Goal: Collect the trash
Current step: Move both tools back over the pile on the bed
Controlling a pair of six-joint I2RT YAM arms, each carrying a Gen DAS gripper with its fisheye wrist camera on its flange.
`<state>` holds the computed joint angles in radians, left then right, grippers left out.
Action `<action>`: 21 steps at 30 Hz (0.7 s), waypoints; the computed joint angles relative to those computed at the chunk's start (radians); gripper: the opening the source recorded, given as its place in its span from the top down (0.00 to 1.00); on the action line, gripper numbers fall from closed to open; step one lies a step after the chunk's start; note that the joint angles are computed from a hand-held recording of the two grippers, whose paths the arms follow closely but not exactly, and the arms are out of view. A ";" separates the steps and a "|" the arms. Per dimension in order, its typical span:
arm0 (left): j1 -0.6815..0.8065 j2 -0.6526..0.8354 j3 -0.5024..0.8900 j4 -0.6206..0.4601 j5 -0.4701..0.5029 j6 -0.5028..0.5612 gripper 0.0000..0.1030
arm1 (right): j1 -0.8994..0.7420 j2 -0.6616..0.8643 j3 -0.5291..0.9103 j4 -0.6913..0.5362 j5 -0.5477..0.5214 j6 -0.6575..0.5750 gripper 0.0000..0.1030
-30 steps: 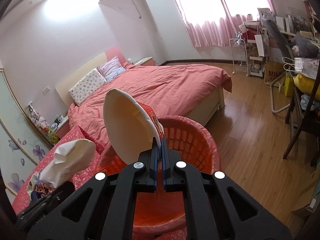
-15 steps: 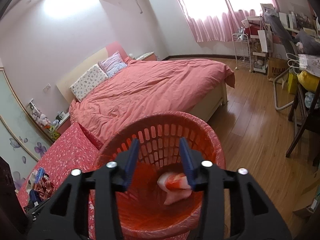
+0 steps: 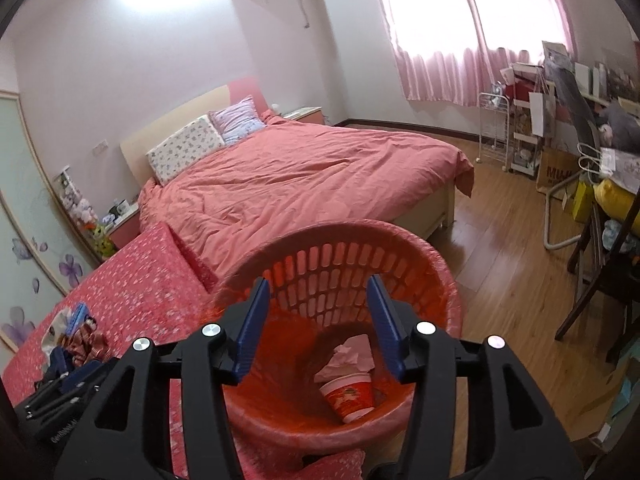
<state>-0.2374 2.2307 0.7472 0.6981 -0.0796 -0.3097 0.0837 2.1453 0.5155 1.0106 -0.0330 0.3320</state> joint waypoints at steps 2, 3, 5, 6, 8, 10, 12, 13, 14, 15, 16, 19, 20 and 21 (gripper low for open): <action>0.038 -0.042 -0.077 0.044 -0.005 0.005 0.46 | 0.029 -0.012 -0.006 -0.006 0.013 -0.004 0.50; 0.056 -0.060 -0.108 0.060 -0.010 0.008 0.45 | 0.046 -0.019 -0.008 -0.011 0.020 -0.005 0.50; 0.102 -0.101 -0.183 0.104 -0.018 0.018 0.43 | 0.092 -0.033 -0.016 -0.018 0.038 -0.005 0.50; 0.126 -0.120 -0.211 0.118 -0.021 0.023 0.41 | 0.124 -0.039 -0.016 -0.022 0.048 -0.005 0.50; 0.190 -0.158 -0.283 0.163 -0.024 0.037 0.40 | 0.173 -0.047 -0.013 -0.034 0.061 -0.006 0.50; 0.273 -0.180 -0.352 0.220 -0.011 0.060 0.38 | 0.230 -0.046 -0.018 -0.028 0.073 -0.007 0.50; 0.355 -0.196 -0.402 0.261 0.002 0.085 0.37 | 0.299 -0.041 0.000 -0.044 0.086 -0.009 0.50; 0.397 -0.200 -0.418 0.277 0.016 0.100 0.36 | 0.319 -0.040 0.005 -0.050 0.085 -0.011 0.50; 0.446 -0.203 -0.435 0.292 0.029 0.115 0.36 | 0.354 -0.034 0.020 -0.063 0.086 -0.011 0.50; 0.494 -0.203 -0.447 0.305 0.044 0.133 0.35 | 0.393 -0.026 0.037 -0.077 0.094 -0.008 0.50; 0.561 -0.201 -0.458 0.318 0.063 0.156 0.34 | 0.418 -0.021 0.051 -0.091 0.097 -0.008 0.50; 0.702 -0.188 -0.468 0.336 0.105 0.206 0.32 | 0.504 0.003 0.107 -0.136 0.102 -0.008 0.50; 0.736 -0.184 -0.473 0.343 0.119 0.221 0.32 | 0.530 0.011 0.127 -0.152 0.104 -0.007 0.50; 0.784 -0.181 -0.469 0.339 0.138 0.239 0.32 | 0.553 0.020 0.148 -0.167 0.105 -0.008 0.50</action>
<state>0.5464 2.0497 0.2779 1.0369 0.0585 -0.0705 0.6367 2.1651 0.6632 0.8431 0.0721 0.3243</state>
